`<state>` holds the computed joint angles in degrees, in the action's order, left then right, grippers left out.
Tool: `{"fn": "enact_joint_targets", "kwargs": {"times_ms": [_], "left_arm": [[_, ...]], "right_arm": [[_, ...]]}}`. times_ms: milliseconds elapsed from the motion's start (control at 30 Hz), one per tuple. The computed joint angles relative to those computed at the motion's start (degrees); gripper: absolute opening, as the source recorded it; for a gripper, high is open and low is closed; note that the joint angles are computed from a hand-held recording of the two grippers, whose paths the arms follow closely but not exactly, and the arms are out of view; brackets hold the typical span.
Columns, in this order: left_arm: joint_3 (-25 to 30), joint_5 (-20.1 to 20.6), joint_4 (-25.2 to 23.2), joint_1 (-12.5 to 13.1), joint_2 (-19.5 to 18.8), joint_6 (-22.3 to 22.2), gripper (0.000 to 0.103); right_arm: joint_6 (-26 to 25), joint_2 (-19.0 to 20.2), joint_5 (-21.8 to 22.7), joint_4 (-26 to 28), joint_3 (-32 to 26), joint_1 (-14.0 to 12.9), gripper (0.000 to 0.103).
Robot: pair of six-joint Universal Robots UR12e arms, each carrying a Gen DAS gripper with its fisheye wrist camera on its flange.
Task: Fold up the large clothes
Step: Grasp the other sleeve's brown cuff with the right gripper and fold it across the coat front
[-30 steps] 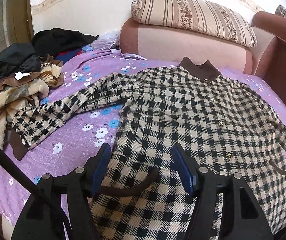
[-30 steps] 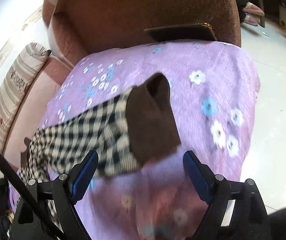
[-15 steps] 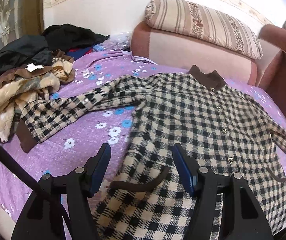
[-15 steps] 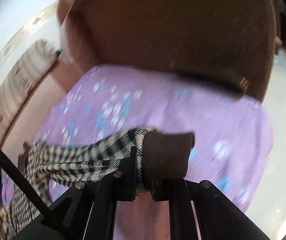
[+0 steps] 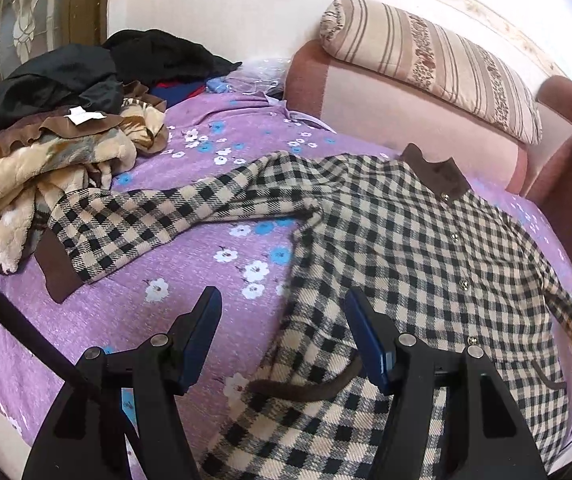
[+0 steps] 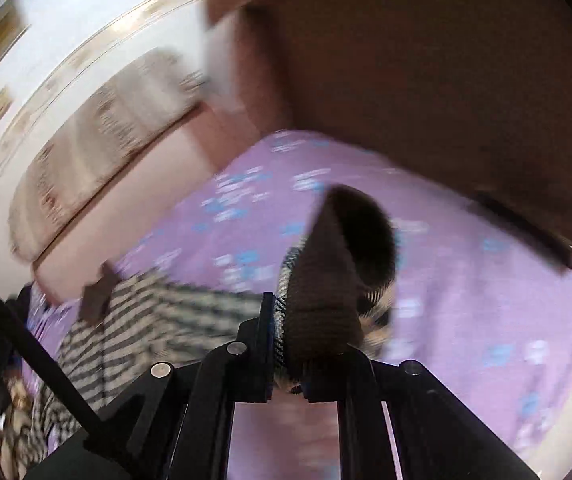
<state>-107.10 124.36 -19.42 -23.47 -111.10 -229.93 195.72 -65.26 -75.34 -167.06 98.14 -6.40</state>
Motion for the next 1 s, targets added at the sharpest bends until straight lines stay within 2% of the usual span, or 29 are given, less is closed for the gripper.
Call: {"fn": "enact_joint_targets", "kwargs": {"times_ms": [133,300,433,633,833,933,967,1000], "left_arm": [[-0.86,0.93,0.40,0.98,0.96,-0.94,0.063],[-3.03,1.70,1.04,2.91,2.86,-4.26,0.064],[-4.97,1.43,2.10,4.49,4.35,-6.57,0.064],[-7.17,0.83,2.63,6.35,6.02,-8.84,0.064],[-8.73,-1.00,3.10,8.03,7.00,-11.36,0.064],[-8.88,-1.23,3.35,8.45,6.96,-12.09,0.064],[-8.76,-1.22,3.13,8.54,6.87,-12.29,0.064],[-8.70,-1.27,3.10,8.62,6.80,-12.37,0.064]], "right_arm": [[-5.71,2.80,1.34,3.25,-5.02,6.28,0.010],[-13.70,6.41,-0.03,7.08,-10.40,13.84,0.010],[-19.64,10.79,-1.94,10.94,-15.69,19.77,0.010],[-25.19,15.32,-5.15,14.05,-20.57,25.45,0.010],[-29.98,19.59,-7.19,18.58,-26.74,29.41,0.011],[-32.24,21.09,-9.10,18.64,-28.61,30.75,0.016],[-32.66,21.37,-8.81,18.73,-29.03,30.95,0.016],[-32.66,21.73,-7.55,19.37,-29.70,31.08,0.022]]}}
